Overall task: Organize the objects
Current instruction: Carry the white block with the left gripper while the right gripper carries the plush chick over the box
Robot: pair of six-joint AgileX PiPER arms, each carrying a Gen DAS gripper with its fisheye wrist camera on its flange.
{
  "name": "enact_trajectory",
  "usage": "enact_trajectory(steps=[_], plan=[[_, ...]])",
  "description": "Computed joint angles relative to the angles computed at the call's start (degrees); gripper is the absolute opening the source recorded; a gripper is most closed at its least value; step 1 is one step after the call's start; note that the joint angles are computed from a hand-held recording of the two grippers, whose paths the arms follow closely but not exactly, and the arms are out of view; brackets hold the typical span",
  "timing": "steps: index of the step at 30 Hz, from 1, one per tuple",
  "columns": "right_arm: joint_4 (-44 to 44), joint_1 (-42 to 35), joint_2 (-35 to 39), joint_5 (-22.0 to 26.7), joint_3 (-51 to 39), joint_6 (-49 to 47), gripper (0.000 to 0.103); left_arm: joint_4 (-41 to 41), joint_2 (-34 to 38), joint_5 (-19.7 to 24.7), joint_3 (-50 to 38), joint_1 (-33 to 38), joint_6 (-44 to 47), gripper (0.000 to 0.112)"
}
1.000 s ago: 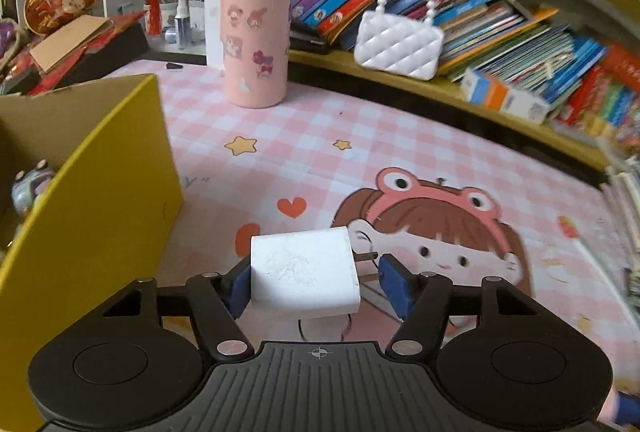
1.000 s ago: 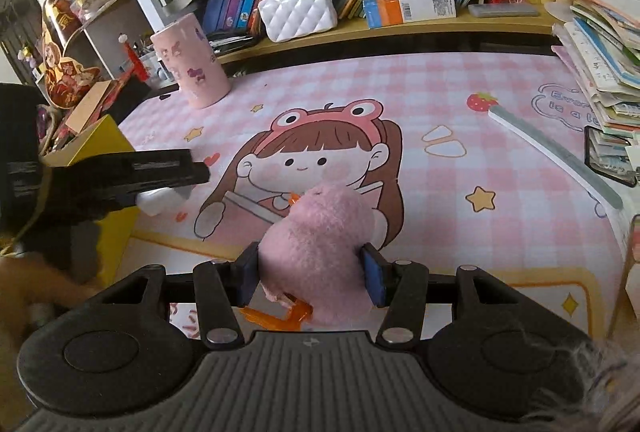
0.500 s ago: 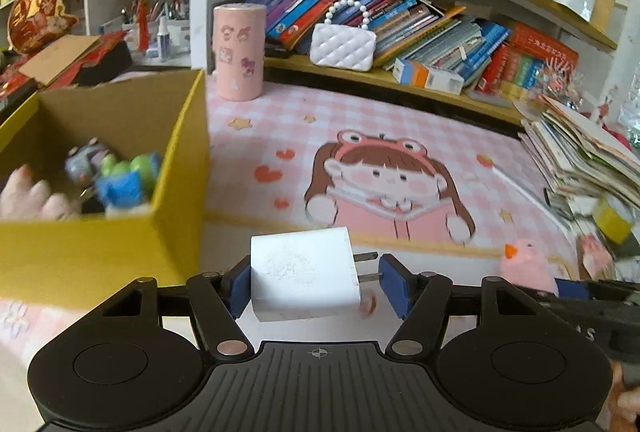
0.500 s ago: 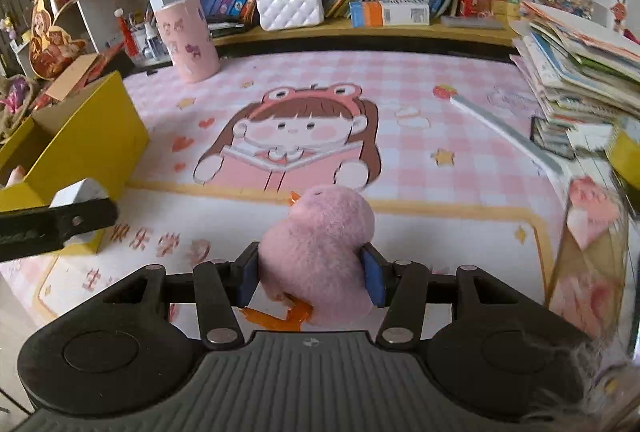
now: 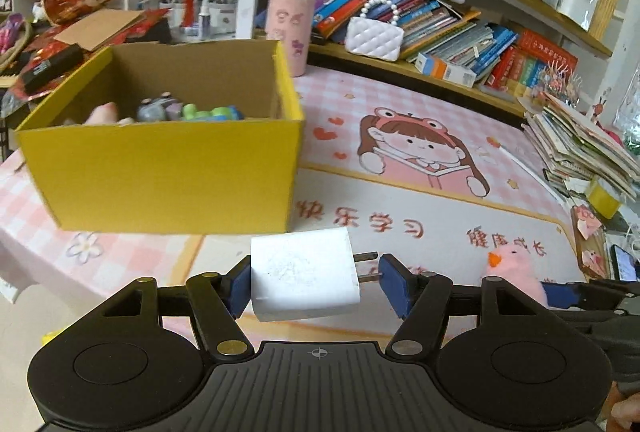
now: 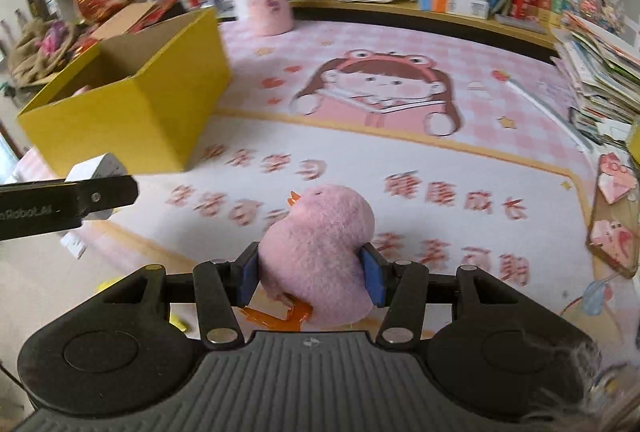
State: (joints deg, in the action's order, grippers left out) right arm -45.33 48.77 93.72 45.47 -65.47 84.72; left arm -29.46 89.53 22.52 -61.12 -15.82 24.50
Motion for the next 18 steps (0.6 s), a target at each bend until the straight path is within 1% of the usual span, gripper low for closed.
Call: enact_trajectory(steps=[4, 11, 18], plan=[[0.9, 4.23, 3.67, 1.84, -4.99, -0.36, 0.049, -6.34, -4.05, 1.26, 4.41, 5.35, 8.25, 0.065], [1.35, 10.01, 10.95, 4.14, -15.33, -1.31, 0.049, -13.51, -10.2, 5.05, 9.59, 16.17, 20.22, 0.065], [1.48, 14.15, 18.57, 7.26, -27.2, -4.12, 0.049, -21.8, -14.18, 10.77, 12.49, 29.2, 33.03, 0.065]])
